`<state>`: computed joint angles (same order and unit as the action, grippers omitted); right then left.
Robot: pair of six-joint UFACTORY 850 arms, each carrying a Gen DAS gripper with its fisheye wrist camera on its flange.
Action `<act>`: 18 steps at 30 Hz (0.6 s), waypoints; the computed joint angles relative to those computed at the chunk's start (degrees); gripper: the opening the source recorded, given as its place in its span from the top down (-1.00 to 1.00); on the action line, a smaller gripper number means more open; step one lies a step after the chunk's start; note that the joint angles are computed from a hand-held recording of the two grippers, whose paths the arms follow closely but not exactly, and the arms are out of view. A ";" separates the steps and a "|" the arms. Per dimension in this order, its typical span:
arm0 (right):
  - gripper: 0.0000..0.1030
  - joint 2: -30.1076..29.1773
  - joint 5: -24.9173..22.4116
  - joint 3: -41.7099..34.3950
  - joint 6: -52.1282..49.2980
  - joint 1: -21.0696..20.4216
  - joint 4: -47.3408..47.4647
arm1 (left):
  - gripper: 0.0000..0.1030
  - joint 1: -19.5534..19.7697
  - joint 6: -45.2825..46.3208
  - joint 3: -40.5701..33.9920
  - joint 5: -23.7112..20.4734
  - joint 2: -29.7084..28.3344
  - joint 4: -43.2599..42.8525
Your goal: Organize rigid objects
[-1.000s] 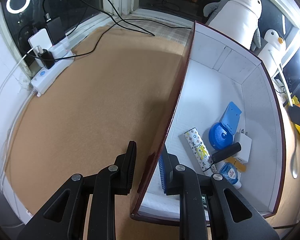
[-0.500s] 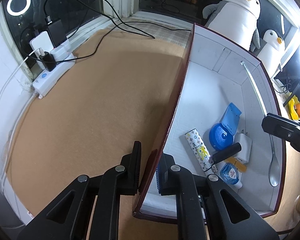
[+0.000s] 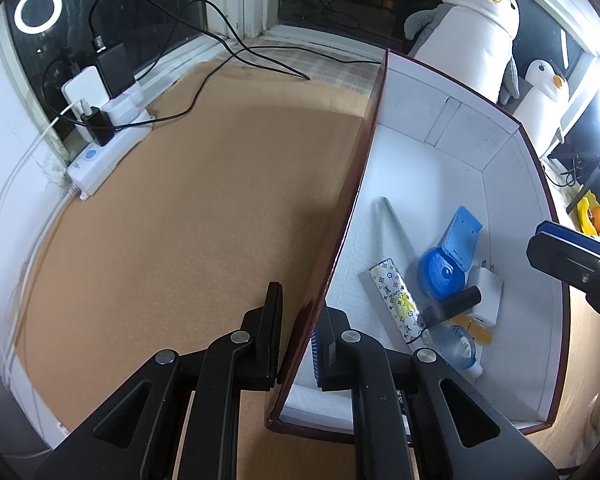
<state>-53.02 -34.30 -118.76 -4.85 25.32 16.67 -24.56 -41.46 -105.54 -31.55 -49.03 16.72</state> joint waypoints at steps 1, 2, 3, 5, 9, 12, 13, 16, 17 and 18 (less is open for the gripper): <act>0.46 0.30 0.34 0.41 0.12 0.03 -0.25 | 0.78 -0.02 -0.13 0.05 0.00 0.10 0.12; 0.41 0.64 0.70 0.86 0.21 0.06 -0.51 | 0.78 -0.06 -0.35 0.10 0.00 0.20 0.40; 0.39 0.94 1.02 1.27 0.43 0.12 -0.86 | 0.78 -0.12 -0.65 0.12 -0.04 0.30 0.76; 0.35 1.62 1.68 2.20 0.61 0.18 -1.14 | 0.78 -0.21 -1.16 0.24 0.00 0.56 1.29; 0.28 3.19 3.32 4.36 1.45 0.26 -1.69 | 0.78 -0.55 -2.35 0.47 0.07 1.21 2.65; 0.20 4.76 4.90 6.49 1.75 0.14 -1.59 | 0.78 -0.73 -2.79 0.50 -0.12 1.45 3.20; 0.15 5.47 5.69 7.48 2.08 0.12 -1.81 | 0.78 -0.75 -2.83 0.58 -0.11 1.54 3.22; 0.01 7.49 8.37 10.47 2.78 0.02 -2.29 | 0.76 -0.73 -3.15 0.59 -0.30 1.59 3.42; 0.00 7.99 8.80 11.21 2.80 -0.09 -2.16 | 0.75 -0.72 -3.09 0.60 -0.37 1.61 3.29; 0.00 8.43 9.13 11.84 2.60 -0.21 -1.69 | 0.67 -0.70 -3.30 0.59 -0.46 1.64 3.44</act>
<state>-44.59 -25.17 -106.93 -2.25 25.11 14.98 -25.26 -44.76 -104.95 -32.01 -47.39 20.16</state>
